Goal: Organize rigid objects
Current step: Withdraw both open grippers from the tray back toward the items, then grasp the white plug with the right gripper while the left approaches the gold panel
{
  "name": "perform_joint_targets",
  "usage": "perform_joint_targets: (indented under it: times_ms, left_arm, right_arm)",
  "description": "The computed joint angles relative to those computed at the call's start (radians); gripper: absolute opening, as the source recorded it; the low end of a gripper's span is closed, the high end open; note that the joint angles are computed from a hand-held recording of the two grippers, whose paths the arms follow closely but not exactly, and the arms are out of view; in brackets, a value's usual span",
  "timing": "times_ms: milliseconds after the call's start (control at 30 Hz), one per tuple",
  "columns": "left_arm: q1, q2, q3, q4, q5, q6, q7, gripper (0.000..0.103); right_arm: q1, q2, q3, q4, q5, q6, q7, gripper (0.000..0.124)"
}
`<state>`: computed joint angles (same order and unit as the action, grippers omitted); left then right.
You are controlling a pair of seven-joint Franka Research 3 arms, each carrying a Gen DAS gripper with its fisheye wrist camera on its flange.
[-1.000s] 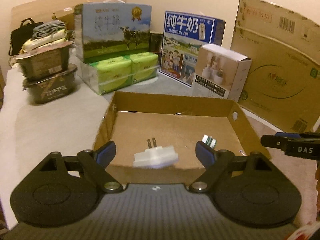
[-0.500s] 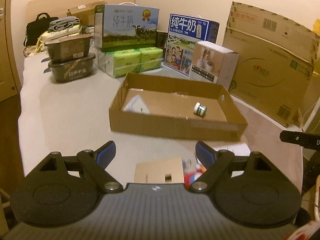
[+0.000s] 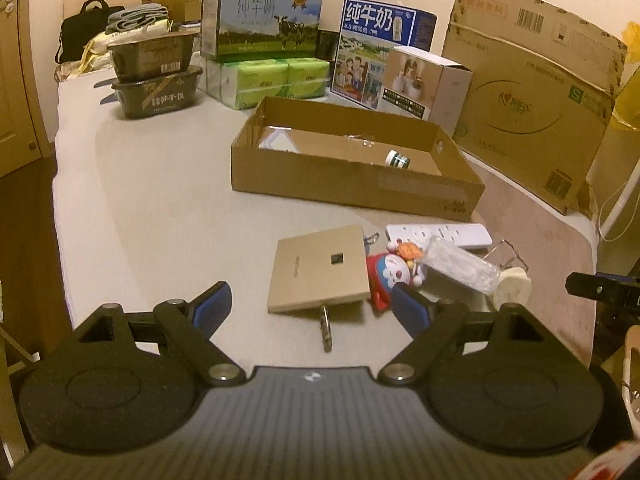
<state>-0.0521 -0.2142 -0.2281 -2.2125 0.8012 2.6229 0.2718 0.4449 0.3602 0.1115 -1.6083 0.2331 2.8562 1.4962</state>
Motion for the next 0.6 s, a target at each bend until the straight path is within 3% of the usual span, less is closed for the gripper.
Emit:
perform_joint_targets:
  times_ms: [367, 600]
  left_arm:
    - [-0.006, 0.009, 0.006, 0.002, -0.027, 0.002, 0.023, 0.087]
    - [-0.003, 0.028, 0.022, 0.002, -0.058, 0.027, 0.060, 0.097]
  right_arm:
    - [0.037, -0.014, -0.030, -0.030, -0.067, -0.002, 0.062, 0.067]
    - [0.055, 0.015, -0.041, -0.007, -0.123, -0.015, 0.083, 0.078]
